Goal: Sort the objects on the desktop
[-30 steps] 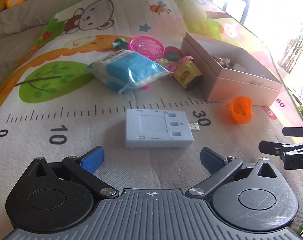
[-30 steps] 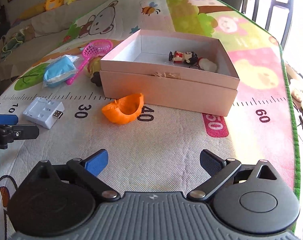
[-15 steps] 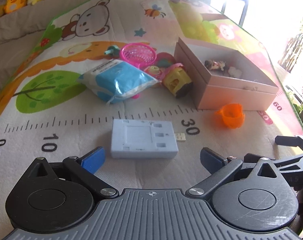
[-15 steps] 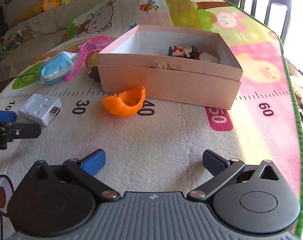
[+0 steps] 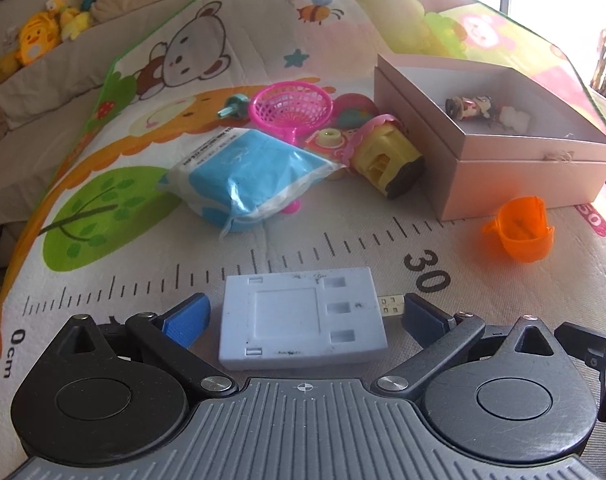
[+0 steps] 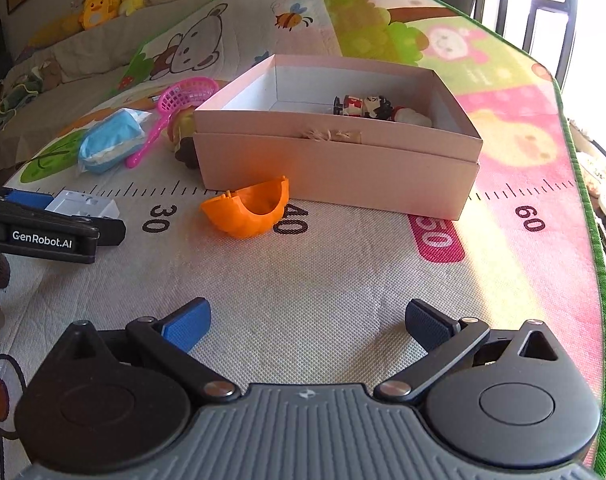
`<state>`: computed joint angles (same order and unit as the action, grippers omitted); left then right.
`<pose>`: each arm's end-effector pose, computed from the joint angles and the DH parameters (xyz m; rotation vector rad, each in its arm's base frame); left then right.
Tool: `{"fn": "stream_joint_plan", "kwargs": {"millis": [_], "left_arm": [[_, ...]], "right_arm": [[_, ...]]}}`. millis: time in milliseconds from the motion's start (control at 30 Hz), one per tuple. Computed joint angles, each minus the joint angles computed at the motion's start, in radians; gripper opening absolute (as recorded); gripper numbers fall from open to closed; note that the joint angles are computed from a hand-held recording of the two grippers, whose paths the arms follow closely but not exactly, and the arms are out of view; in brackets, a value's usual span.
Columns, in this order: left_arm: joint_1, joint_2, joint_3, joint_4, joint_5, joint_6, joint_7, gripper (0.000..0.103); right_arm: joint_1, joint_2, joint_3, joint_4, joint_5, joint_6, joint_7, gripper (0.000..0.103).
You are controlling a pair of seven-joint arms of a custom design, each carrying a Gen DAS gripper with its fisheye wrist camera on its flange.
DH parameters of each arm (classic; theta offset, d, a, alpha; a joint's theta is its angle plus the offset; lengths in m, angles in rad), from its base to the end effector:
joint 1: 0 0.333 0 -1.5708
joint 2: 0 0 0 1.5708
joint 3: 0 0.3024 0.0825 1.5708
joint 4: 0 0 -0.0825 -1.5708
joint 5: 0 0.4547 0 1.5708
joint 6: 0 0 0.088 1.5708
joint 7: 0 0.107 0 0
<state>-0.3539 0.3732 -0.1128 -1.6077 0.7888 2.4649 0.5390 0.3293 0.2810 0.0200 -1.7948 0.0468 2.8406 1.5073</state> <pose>0.6863 -0.3362 0.4263 -1.8164 1.6813 -0.5726 0.6952 0.2494 0.4366 -2.0232 1.3844 -0.5543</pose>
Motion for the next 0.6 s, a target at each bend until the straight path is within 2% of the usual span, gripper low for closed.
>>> {"fn": "stream_joint_plan", "kwargs": {"millis": [267,333,400,467,567,600], "left_arm": [[0.012,-0.036,0.001,-0.063,0.01,0.071,-0.007,0.103],[0.012,-0.059,0.005,-0.094,0.035,0.081,-0.021,0.103],[0.014,-0.089,0.01,-0.132,0.076,0.087,-0.042,0.103],[0.036,-0.128,0.005,-0.188,0.097,0.151,-0.038,0.103],[0.075,-0.169,-0.011,-0.255,0.089,0.285,0.023,0.103],[0.078,-0.173,-0.012,-0.261,0.1,0.305,0.031,0.103]], "right_arm": [[0.0,0.005,-0.001,0.017,0.003,-0.032,0.008,0.103],[-0.019,0.008,0.019,0.031,0.027,-0.057,-0.047,0.103],[-0.054,0.024,0.054,0.081,0.095,-0.138,-0.15,0.103],[-0.078,0.035,0.079,0.114,0.174,-0.155,-0.232,0.103],[-0.069,0.068,0.083,0.165,0.198,-0.112,-0.305,0.103],[-0.06,0.098,0.077,0.207,0.188,-0.118,-0.317,0.103]]}}
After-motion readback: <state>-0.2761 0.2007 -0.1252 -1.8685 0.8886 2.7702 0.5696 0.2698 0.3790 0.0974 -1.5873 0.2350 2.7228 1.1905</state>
